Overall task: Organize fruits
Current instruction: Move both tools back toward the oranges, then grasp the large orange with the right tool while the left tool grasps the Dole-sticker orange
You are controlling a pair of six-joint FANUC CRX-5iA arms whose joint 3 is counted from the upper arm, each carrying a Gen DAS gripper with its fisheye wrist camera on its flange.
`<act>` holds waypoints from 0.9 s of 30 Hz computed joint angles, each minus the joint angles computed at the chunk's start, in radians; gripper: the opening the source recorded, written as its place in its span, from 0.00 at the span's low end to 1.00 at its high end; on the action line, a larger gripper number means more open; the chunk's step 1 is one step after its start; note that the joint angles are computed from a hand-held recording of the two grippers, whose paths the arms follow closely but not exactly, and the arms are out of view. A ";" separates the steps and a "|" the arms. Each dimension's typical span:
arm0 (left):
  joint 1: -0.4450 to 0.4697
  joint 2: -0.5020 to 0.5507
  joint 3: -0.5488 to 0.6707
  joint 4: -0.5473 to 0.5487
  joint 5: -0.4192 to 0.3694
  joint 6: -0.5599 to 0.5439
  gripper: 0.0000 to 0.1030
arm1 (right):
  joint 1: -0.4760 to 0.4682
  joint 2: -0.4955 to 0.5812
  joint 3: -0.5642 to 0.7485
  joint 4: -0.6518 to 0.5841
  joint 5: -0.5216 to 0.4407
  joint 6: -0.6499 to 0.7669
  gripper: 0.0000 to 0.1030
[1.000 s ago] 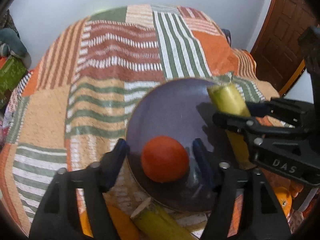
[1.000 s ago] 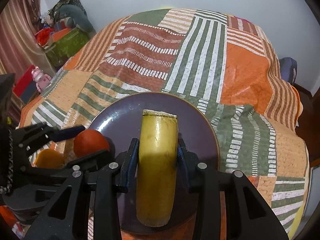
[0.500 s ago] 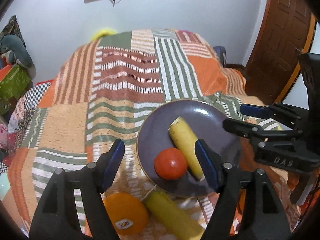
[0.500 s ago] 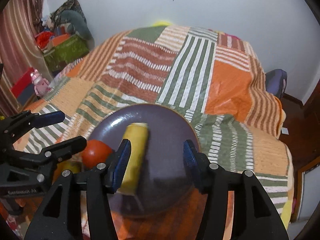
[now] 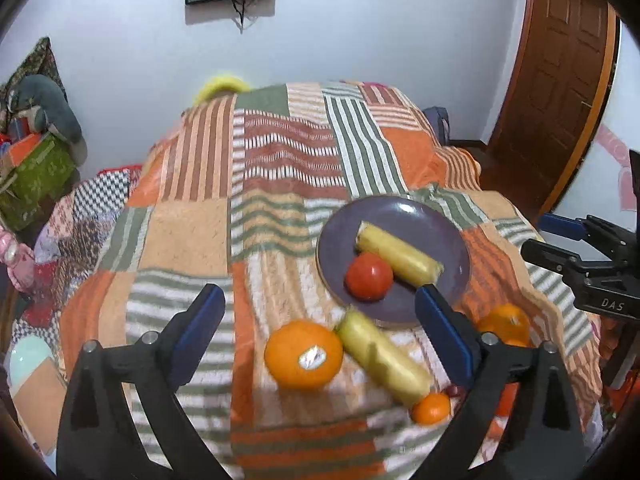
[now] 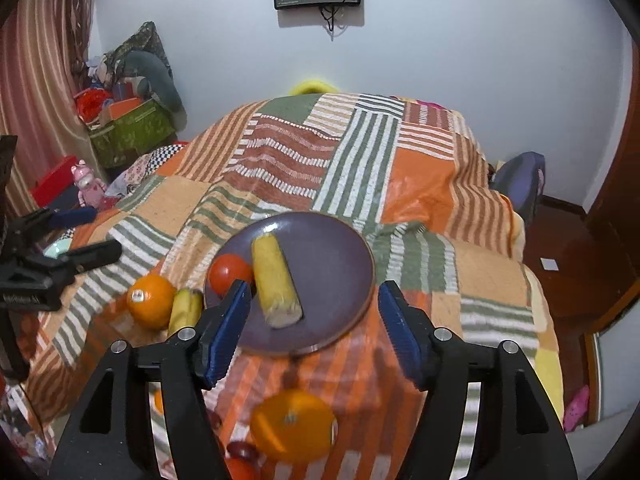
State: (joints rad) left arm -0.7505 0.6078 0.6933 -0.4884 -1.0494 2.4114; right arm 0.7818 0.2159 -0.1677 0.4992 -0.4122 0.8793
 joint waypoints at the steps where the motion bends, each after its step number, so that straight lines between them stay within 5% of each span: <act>1: 0.002 -0.013 -0.024 0.008 0.006 0.004 0.94 | 0.003 -0.006 -0.014 0.013 -0.001 -0.018 0.64; 12: 0.023 -0.048 -0.174 0.073 0.057 -0.010 0.88 | 0.044 -0.036 -0.135 0.064 -0.049 -0.161 0.64; 27: 0.099 0.001 -0.239 0.275 0.173 -0.132 0.88 | 0.051 0.012 -0.074 -0.112 -0.082 -0.050 0.72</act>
